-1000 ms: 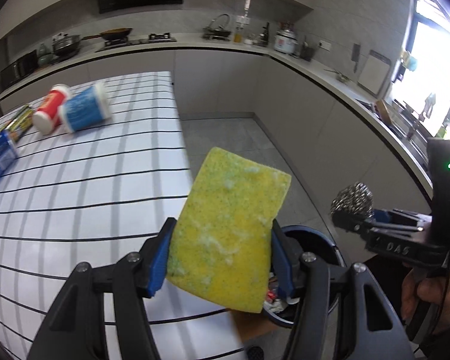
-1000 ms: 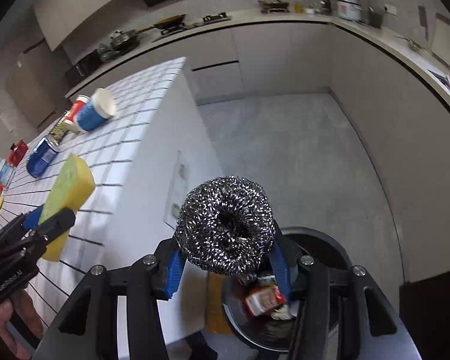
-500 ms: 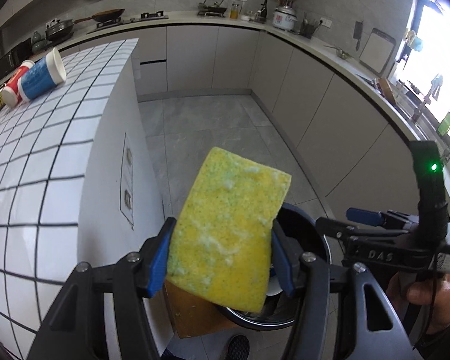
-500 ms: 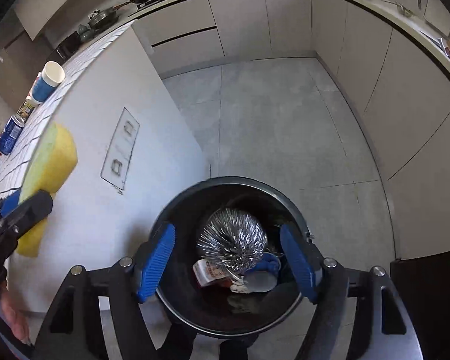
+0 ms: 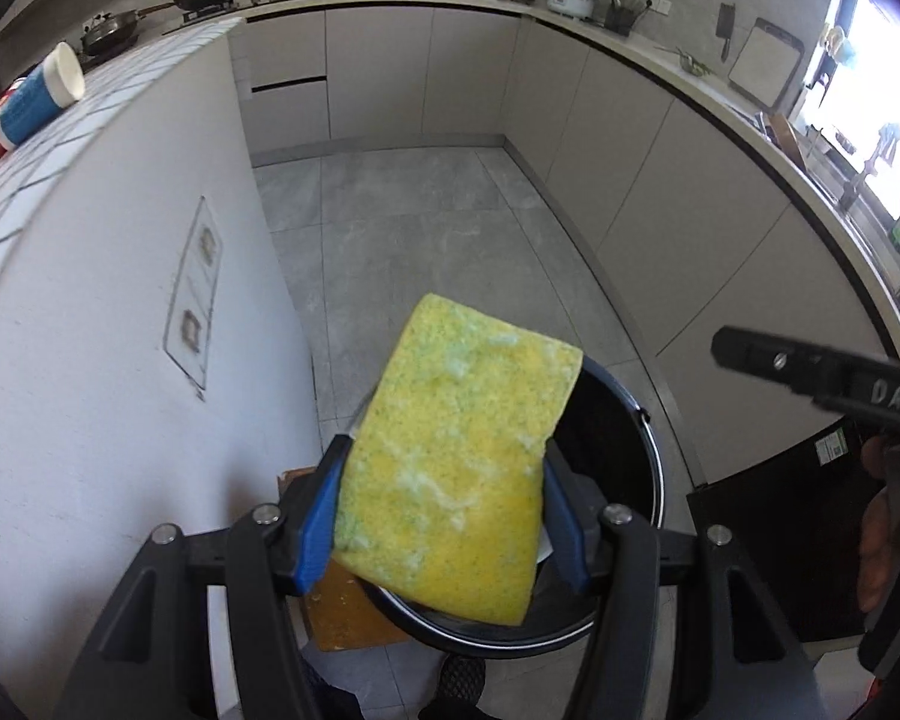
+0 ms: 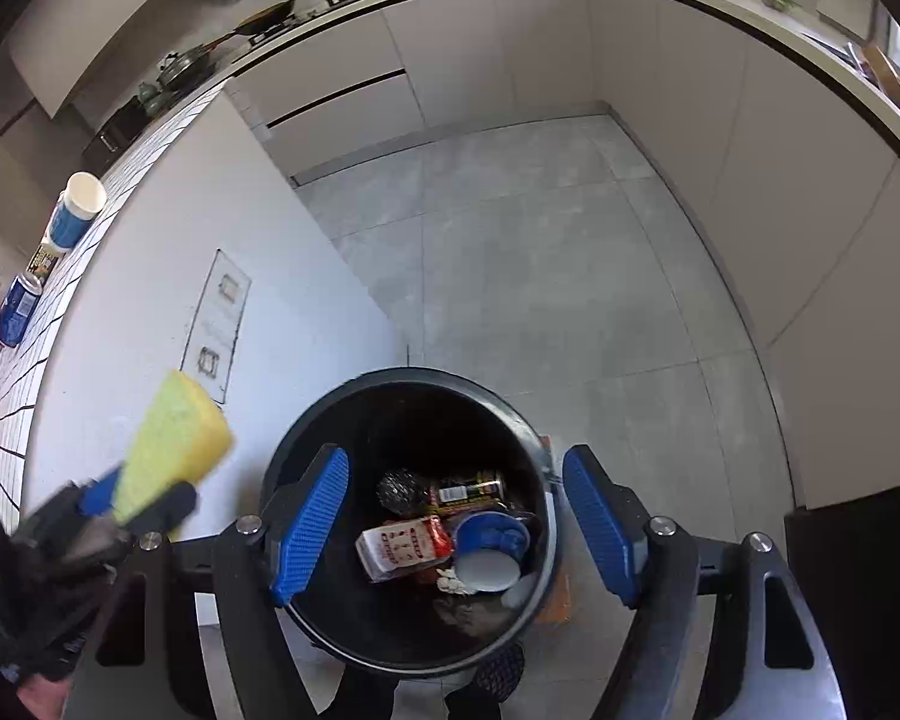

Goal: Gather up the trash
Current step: 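Open the right tool to drop the steel wool while the left tool drops the sponge, then return both tools to the table toward the Pepsi can and paper cups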

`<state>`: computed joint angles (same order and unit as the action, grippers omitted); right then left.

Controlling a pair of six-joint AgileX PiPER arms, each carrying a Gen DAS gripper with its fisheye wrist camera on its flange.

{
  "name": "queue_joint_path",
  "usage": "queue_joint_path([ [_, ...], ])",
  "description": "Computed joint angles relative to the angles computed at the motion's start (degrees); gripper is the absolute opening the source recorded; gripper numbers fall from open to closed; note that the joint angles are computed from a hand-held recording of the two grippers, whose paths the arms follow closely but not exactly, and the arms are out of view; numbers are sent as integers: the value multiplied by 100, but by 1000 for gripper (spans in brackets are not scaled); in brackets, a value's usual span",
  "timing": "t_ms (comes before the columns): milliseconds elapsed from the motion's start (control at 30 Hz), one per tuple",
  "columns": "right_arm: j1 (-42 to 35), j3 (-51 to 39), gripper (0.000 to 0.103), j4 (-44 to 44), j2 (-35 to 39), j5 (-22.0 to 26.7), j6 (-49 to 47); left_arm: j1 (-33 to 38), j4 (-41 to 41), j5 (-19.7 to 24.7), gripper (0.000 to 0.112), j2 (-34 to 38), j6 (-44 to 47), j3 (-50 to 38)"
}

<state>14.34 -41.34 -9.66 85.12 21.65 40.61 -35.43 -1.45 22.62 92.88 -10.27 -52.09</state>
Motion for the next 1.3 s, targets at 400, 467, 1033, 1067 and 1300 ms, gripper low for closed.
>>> queue_joint_path([
  [400,-674,247,81,27,-610,283,-347,-560,787,134,93,96,-1258,-325],
  [467,-721,256,81,71,-659,275,-357,-519,793,244,93,24,-1232,-421],
  [1033,826,-1741,81,-862,195,953,1046,1874,-619,741,93,-1230,1046,-471],
  [1067,955,-1959,81,-951,314,1040,1149,2148,-852,763,93,-1263,1373,-482],
  [1300,1883,-3881,81,-1416,1466,1829,1682,4029,-2319,1156,93,-1082,3524,-842],
])
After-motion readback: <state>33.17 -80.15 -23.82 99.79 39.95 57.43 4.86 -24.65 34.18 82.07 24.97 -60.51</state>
